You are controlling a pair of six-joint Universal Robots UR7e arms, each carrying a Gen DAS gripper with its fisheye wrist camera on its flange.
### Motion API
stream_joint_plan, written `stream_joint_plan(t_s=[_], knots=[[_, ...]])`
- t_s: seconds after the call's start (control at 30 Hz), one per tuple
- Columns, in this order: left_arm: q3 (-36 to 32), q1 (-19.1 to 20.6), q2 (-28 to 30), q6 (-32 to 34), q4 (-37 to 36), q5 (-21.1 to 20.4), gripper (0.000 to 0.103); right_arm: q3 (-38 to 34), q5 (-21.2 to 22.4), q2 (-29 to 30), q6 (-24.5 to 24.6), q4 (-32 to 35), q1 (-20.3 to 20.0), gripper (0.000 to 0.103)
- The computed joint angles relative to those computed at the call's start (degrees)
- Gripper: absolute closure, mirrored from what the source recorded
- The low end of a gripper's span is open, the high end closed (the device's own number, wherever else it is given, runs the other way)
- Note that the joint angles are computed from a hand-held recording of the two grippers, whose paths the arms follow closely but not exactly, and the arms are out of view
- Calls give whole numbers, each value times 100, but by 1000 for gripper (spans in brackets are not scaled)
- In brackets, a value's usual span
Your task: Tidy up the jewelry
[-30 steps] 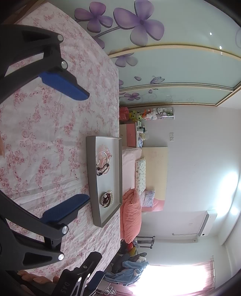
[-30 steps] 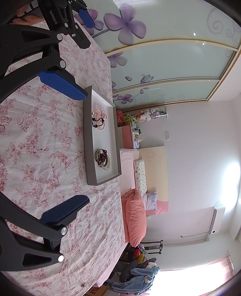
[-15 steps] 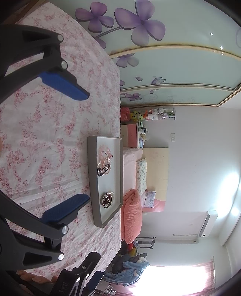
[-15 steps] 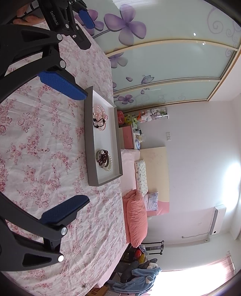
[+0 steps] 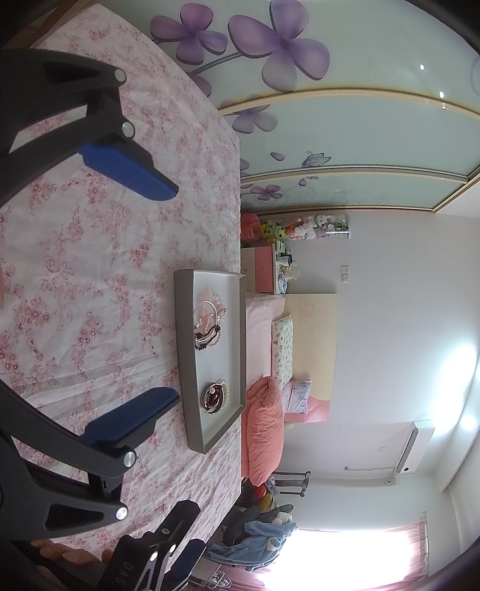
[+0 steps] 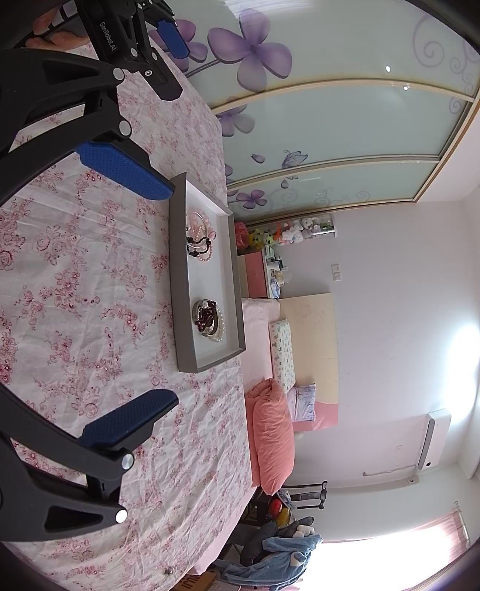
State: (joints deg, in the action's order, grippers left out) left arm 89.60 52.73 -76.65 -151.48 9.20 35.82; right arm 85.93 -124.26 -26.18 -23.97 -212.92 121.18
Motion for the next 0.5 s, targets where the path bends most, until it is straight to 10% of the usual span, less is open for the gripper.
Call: stream_joint_plan(t_s=[0.5], knots=[[45,-4,-15,22,-35,0,4,-7,-5,-2,5,14,0,2]])
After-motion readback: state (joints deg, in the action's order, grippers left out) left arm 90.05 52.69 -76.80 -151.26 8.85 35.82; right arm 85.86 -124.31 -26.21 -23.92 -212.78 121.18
